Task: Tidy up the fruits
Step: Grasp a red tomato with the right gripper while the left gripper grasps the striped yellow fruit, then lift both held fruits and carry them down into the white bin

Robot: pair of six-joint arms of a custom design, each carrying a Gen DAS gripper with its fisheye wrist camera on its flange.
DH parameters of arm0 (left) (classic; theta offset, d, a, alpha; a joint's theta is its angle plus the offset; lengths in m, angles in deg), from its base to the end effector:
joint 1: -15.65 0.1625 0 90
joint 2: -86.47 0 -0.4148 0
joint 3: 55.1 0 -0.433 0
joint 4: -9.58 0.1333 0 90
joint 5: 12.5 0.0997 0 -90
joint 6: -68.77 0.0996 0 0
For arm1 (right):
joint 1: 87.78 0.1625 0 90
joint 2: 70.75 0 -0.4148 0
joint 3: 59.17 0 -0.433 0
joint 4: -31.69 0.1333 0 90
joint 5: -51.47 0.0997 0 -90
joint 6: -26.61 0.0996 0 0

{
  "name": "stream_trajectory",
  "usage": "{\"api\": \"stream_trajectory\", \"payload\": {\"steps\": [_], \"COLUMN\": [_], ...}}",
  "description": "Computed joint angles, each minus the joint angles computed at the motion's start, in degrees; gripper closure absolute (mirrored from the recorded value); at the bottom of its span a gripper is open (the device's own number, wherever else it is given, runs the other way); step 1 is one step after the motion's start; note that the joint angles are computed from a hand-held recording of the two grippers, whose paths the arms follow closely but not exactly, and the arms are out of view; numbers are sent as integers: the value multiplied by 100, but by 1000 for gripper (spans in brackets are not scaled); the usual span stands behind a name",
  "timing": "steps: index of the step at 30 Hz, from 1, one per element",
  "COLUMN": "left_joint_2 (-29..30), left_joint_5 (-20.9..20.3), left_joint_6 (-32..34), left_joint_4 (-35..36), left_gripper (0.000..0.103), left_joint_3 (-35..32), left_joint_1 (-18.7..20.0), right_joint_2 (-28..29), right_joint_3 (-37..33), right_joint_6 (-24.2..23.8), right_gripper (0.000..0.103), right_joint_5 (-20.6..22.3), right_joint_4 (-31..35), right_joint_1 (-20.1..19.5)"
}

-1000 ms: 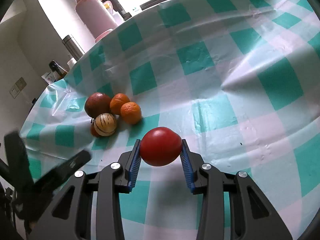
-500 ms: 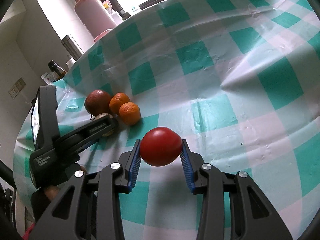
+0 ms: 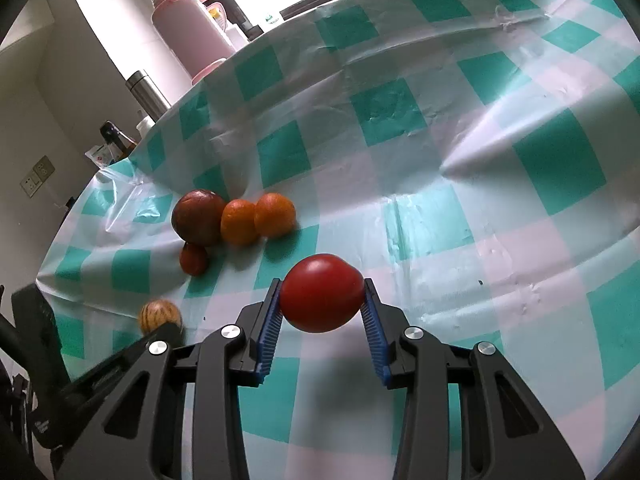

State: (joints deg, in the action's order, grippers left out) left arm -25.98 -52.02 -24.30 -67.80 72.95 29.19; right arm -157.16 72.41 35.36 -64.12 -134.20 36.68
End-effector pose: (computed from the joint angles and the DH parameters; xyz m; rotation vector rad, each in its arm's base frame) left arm -0.2585 -0.2784 0.3264 -0.0647 2.3952 -1.0625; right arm 0.3363 -0.3305 0.2431 0.4485 -2.7431 0.9405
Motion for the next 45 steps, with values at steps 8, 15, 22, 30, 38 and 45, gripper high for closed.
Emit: {"api": "stream_trajectory", "payload": {"steps": [8,15,22,30,38,45], "left_joint_2": [-95,124,-39,-106,-102,-170], "left_joint_5": [98,92,56,88,168,27], "left_joint_6": [-201,-17,-148,-116,-329,-290], "left_joint_4": [449,584,584,492,811,627], "left_gripper": [19,57,58,58,57,57], "left_joint_3": [-96,-210,-111,-38,-27,160], "left_joint_1": [31,108,-33,-150,-619,-1099], "right_joint_2": [-22,-24,-18,-180,-751,-1169], "right_joint_3": [-2,-3,0,134,591,831], "right_joint_6": [-9,-14,-46,-91,105,180], "right_gripper": [62,62,63,63,63,63], "right_joint_5": [9,10,42,175,182,234], "right_joint_4": [66,79,66,14,-25,244], "right_joint_1": [1,6,12,23,299,527]}}
